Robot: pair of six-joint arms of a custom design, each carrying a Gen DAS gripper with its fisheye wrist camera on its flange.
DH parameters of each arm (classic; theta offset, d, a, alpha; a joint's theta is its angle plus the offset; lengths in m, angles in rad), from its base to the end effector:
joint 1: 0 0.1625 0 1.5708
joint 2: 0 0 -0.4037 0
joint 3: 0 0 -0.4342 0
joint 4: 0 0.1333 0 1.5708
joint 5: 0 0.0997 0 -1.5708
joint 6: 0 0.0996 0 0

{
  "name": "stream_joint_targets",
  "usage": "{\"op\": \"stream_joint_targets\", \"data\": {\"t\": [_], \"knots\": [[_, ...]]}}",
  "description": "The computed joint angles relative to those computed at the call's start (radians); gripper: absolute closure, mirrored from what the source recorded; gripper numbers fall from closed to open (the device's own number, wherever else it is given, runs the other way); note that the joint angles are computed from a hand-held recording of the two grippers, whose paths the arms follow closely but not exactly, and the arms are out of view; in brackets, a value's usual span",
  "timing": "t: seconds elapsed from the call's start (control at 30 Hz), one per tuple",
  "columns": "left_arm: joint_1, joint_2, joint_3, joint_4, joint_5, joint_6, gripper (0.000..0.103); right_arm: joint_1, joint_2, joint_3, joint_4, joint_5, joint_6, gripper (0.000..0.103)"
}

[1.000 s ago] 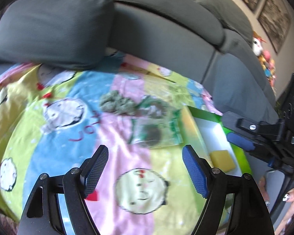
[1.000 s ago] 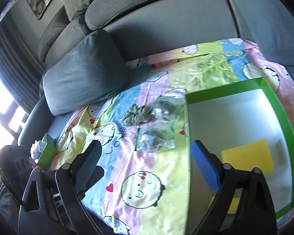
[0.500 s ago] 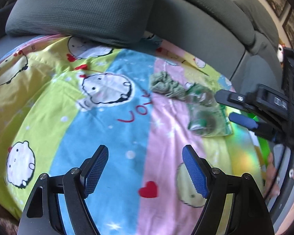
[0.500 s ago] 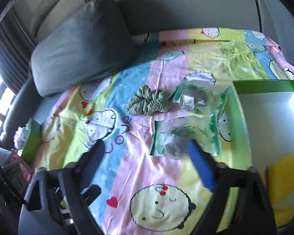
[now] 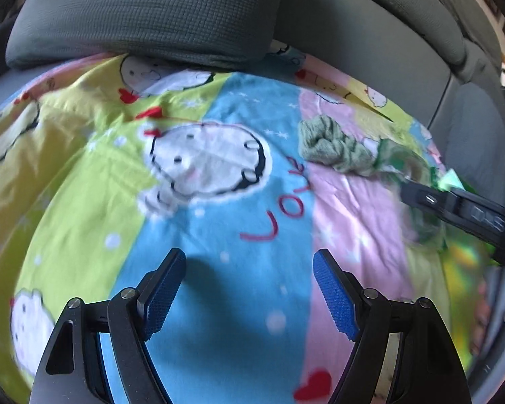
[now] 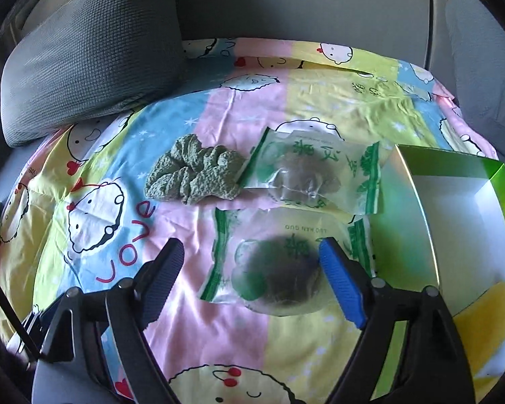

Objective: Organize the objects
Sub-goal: 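Move the right tool out of the box toward the clear plastic bags, then grasp the clear green-printed plastic bag with the right tool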

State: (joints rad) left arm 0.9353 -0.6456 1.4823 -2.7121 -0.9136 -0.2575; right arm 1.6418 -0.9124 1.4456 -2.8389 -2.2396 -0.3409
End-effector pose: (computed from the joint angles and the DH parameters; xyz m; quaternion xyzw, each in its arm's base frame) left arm -0.2783 -0.7044 0.0377 0.1277 0.9281 -0.2673 0.2257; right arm 0.1244 -0.7403 0.2700 0.0649 -0.8870 0.2950 0.3492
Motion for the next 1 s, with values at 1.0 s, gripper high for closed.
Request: {"op": "stream_joint_targets", "data": {"t": [1.0], "knots": [[-0.02, 0.09, -0.066, 0.004, 0.133, 0.174, 0.001, -0.052, -0.07, 0.03, 0.158, 0.167, 0.153, 0.019]]}}
